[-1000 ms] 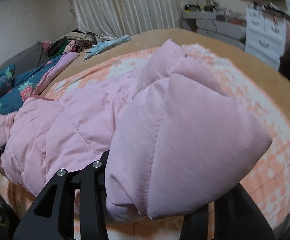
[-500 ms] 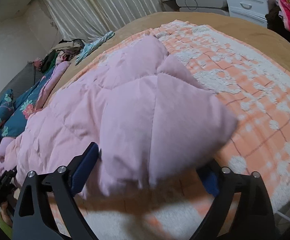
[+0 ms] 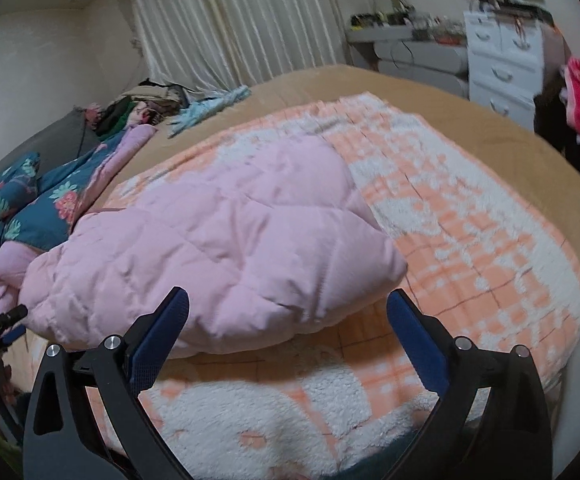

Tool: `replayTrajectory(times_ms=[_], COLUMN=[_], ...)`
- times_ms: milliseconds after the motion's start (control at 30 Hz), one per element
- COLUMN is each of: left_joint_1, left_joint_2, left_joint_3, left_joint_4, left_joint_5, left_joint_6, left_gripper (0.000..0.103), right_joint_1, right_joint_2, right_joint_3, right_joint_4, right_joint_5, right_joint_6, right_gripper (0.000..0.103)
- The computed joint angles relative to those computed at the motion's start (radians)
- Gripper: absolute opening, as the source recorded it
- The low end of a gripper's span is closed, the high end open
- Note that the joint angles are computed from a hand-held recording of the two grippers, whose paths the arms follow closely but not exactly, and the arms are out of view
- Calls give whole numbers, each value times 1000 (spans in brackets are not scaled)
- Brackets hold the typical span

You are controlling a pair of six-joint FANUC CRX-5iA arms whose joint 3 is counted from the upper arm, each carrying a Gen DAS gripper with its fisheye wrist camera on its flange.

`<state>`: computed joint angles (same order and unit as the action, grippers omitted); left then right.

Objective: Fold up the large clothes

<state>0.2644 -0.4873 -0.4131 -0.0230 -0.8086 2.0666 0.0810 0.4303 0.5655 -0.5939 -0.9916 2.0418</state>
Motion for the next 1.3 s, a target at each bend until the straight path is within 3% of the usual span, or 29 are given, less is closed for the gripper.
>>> replayTrajectory(times_ms=[500, 800, 1067, 1300], left_joint_1=[-198, -313, -381, -429], left_joint_2=[-47, -49, -48, -35], left_joint_3=[113, 152, 152, 137], left_joint_4=[-200, -317, -379, -395], left_joint_5=[-53, -85, -100, -85], left_joint_6=[112, 189, 239, 247], left_gripper=[94, 94, 94, 94], right_joint_1=[17, 24, 22, 28], right_joint_2=[-213, -304, -359, -370], right_joint_3=[-175, -259, -339, -383], right_joint_4=[-70, -117, -157, -154], right_joint_5=[61, 81, 139, 131], right_joint_6=[224, 285, 350, 342], right_gripper=[99, 99, 99, 99])
